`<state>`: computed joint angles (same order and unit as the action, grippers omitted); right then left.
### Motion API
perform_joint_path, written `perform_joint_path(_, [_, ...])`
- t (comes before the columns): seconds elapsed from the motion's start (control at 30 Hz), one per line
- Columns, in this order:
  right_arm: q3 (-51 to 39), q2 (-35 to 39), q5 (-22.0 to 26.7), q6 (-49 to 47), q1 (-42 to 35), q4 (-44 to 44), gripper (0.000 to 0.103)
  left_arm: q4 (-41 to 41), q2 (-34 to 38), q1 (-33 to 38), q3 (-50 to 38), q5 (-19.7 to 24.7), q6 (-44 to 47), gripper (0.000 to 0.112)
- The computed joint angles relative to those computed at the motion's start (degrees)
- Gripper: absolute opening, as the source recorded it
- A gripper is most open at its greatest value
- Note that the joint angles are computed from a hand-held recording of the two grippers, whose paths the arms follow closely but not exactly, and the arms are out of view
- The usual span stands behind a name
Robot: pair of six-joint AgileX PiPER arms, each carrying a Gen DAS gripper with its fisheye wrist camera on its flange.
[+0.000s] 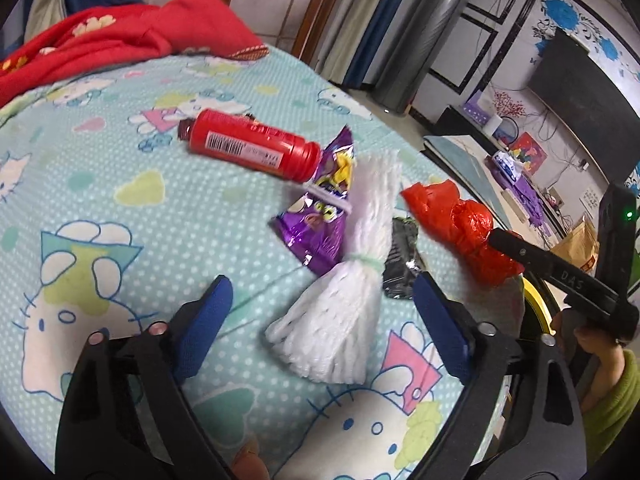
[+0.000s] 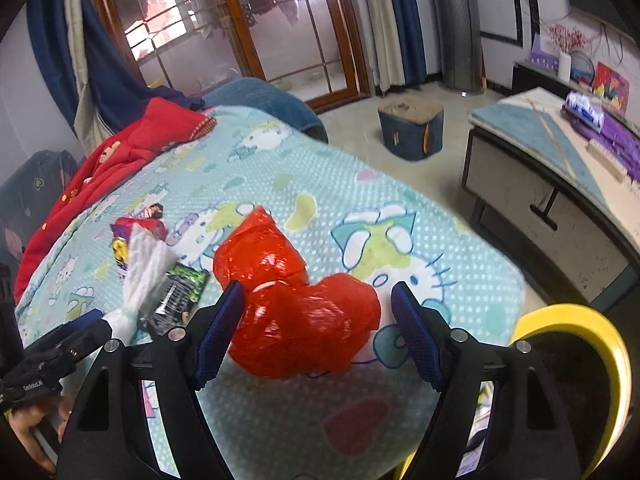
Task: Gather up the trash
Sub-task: 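Grasp the red plastic bag with the right tool while the left tool grasps the white foam net, then carry the red bag and foam net over the bin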
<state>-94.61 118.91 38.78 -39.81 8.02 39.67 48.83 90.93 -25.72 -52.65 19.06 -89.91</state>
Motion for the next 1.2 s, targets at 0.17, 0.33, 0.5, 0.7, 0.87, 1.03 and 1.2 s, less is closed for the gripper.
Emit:
perform_joint_path(0.17, [3.3,-0.1,1.0,-6.3,-0.9,7.5,0.046,-3.7,0.6,-0.5,-0.9,-0.5,5.2,0.057])
perform_joint_path(0.33, [8.8,-2.6,-0.1,-11.4,-1.6,13.1,0.037,-8.2,1.0,-0.2,-1.1,-1.9,10.7,0.031])
perform_joint_path(0.5, [13.5,-5.2,-0.7,-15.4,-2.8,17.0,0.032,-12.2,0.5,0.3,-0.5,-5.2,15.7,0.018])
perform_joint_path(0.7, [17.3,-8.1,0.3,-18.3,-4.8,19.3,0.029,-3.5,-1.2,-1.6,-0.1,-3.9,7.4,0.015])
perform_joint_path(0.87, [18.7,-9.8,0.5,-18.8,-5.5,19.6,0.027,0.0,-2.3,-3.2,-0.6,-3.1,4.2,0.015])
perform_joint_path(1.03, [19.5,-11.8,1.2,-19.1,-6.4,20.2,0.027,2.6,-2.9,-5.3,-1.8,-2.1,2.4,0.015])
perform_joint_path(1.2, [20.8,-14.0,2.0,-20.1,-8.1,20.7,0.027,4.1,-3.0,-7.4,-3.4,-1.0,1.4,0.015])
